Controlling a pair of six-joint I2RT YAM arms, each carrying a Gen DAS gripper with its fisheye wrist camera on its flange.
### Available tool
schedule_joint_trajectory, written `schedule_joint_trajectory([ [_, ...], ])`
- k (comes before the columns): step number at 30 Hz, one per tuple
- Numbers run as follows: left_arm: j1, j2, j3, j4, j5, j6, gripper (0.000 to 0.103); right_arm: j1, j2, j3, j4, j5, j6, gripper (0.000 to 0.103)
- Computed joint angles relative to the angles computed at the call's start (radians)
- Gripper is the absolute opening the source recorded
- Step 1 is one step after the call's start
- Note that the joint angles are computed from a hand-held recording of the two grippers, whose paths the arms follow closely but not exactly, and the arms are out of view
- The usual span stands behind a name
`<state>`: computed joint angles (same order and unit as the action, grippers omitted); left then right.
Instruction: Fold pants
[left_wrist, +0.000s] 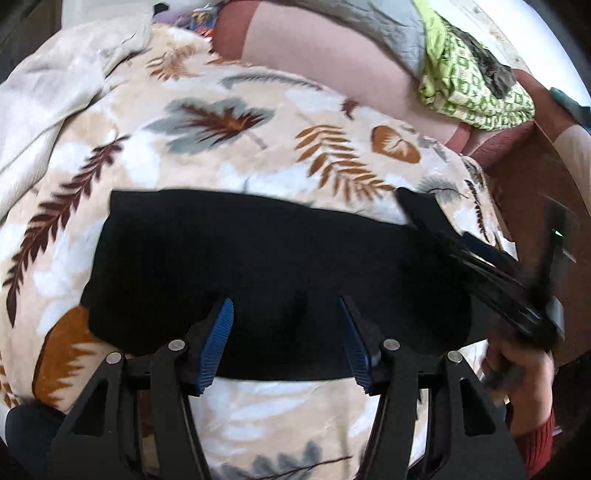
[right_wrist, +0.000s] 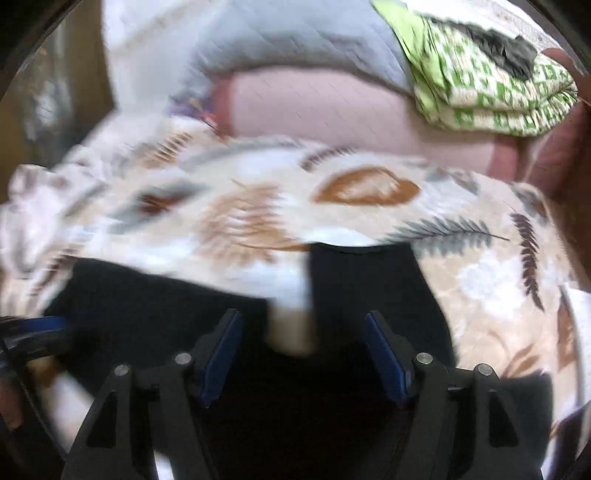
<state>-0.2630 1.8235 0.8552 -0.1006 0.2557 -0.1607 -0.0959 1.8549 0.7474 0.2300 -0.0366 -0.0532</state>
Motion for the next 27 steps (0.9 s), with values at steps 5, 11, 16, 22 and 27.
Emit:
schedule_joint_trajectory([
  [5, -0.056, 0.055, 0.053, -0.019, -0.021, -0.022, 0.057, -0.026, 0.213, 0.217, -0.120, 0.032, 0.002, 0.014],
  [11, -0.072, 0.078, 0.069, -0.017, -0.028, -0.037, 0.057, -0.306, -0.176, -0.106, -0.030, -0.245, -0.052, 0.004],
  [16, -0.103, 0.069, 0.055, 0.013, -0.044, -0.067, 0.057, -0.722, -0.340, -0.183, -0.212, -0.479, -0.233, 0.004],
  [22, -0.183, 0.101, 0.073, 0.002, -0.065, -0.082, 0.057, -0.928, -0.044, -0.092, -0.234, -0.428, -0.324, 0.019],
  [27, -0.191, 0.071, 0.056, -0.013, -0.084, -0.072, 0.057, -1.003, -0.127, -0.136, -0.250, -0.473, -0.387, 0.029],
])
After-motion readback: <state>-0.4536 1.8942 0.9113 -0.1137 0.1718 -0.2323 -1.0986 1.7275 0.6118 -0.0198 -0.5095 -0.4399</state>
